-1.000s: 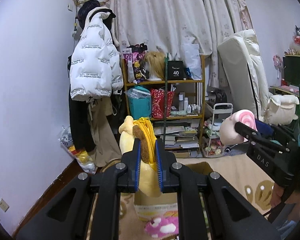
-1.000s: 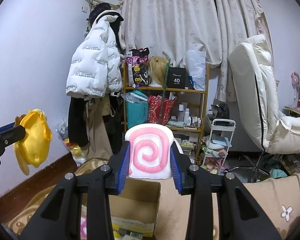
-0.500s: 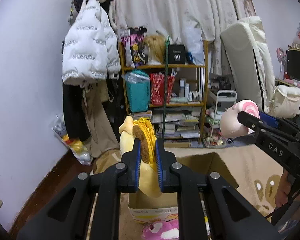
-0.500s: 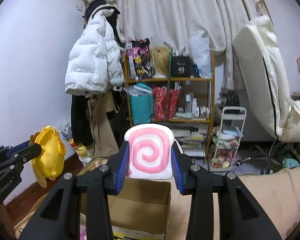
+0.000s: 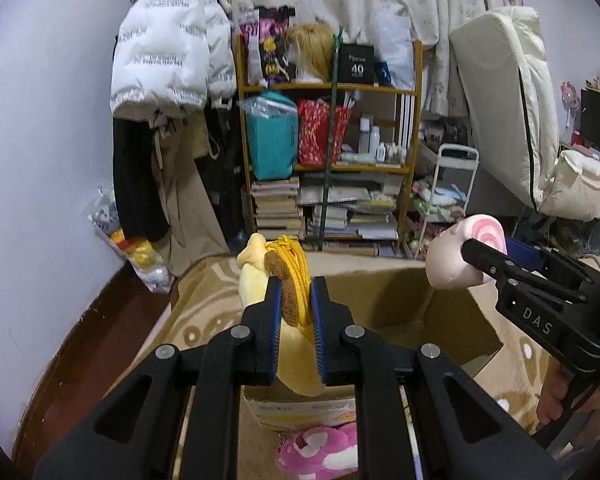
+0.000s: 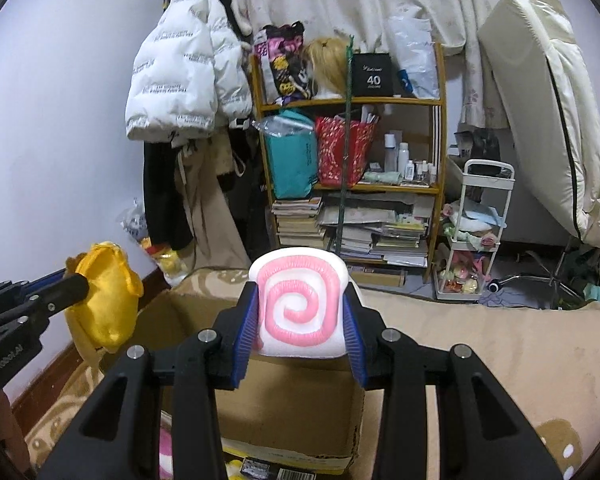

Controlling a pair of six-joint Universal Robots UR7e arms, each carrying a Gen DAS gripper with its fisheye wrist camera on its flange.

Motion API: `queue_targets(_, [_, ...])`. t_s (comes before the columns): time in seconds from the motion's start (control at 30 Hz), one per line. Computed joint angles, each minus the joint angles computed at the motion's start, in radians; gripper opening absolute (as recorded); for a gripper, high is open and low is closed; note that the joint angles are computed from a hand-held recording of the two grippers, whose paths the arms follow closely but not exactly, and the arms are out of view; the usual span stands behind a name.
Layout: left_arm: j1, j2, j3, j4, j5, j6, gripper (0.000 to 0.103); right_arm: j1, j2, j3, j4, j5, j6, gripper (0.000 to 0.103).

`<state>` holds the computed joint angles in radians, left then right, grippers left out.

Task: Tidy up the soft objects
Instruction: 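Lift the yellow plush dog with left tool while right tool lifts the swirl cushion toward the box, then open left tool to drop the plush dog into the box while right tool drops the cushion in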

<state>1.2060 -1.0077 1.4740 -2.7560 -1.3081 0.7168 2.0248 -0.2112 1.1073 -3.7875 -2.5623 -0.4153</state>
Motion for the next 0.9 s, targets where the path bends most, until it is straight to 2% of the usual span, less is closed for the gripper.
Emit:
queue_targets(0.33, [0.003, 0.023, 0.007, 0.063, 0.041, 0.012, 0.015, -0.021, -0.020, 0.043, 0.085, 0.022, 0.087, 0.047])
queue_targets(0.7, [-0.002, 0.026, 0.025, 0.055, 0.085, 0.025, 0.022, -0.040, -0.082, 0.145, 0.198, 0.067, 0.278, 0.053])
queue_targets(0.77, [-0.004, 0.025, 0.028, 0.056, 0.099, 0.024, 0.030, -0.041, -0.088, 0.154, 0.214, 0.072, 0.295, 0.054])
queue_targets(0.9, [-0.013, 0.013, 0.034, 0.081, 0.136, 0.013, 0.039, -0.034, -0.092, 0.166, 0.220, 0.069, 0.300, 0.061])
